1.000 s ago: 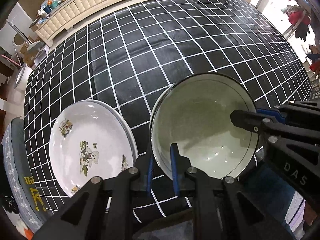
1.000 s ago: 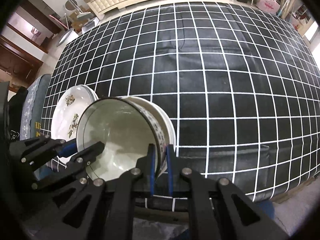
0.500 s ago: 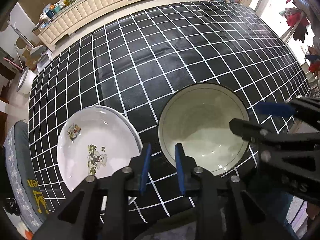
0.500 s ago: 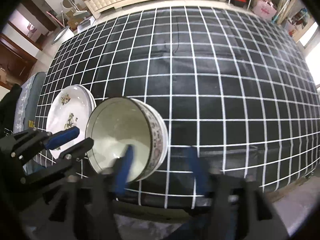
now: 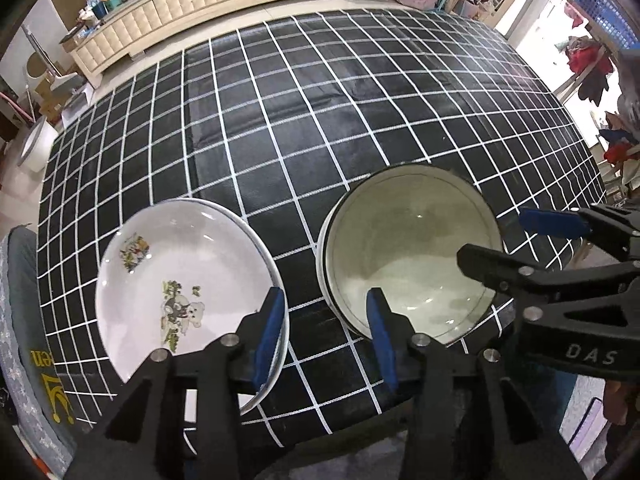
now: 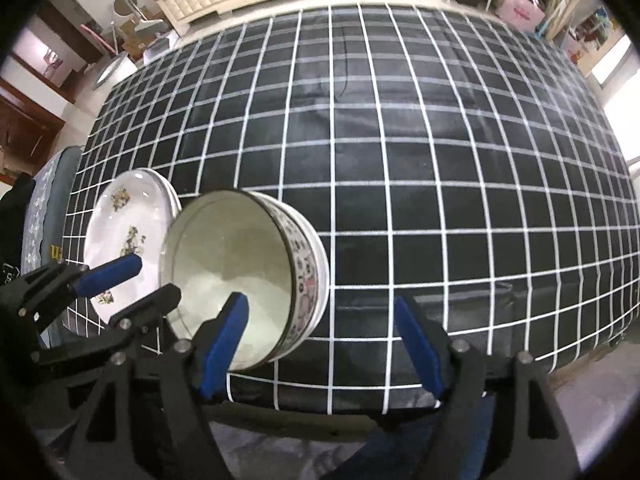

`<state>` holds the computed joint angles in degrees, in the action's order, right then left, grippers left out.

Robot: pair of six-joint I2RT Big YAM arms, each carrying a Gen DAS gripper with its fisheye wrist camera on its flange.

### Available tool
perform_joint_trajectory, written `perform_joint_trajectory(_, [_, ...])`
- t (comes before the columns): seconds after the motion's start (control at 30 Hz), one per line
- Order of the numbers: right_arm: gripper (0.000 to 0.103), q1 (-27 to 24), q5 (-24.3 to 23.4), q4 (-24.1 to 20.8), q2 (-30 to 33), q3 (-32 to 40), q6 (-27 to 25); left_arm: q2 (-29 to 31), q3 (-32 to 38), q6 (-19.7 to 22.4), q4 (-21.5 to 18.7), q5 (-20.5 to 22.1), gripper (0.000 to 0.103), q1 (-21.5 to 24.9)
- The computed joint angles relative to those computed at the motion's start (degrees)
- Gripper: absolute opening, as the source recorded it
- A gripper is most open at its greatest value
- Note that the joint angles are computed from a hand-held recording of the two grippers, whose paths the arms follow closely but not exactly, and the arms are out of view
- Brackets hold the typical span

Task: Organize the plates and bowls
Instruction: 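Grasp the rim of the nested bowl stack with the left tool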

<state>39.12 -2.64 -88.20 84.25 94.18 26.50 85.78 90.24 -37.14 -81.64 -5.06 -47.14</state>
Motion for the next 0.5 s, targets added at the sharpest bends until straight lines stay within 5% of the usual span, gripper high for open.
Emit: perform_joint_trajectory(0.5, [0.079,-1.53,-2.36,1.79,1.02,-2.31,-1.29,2.40,-2.75,0.83,3.40,5.64,0.040,1.89])
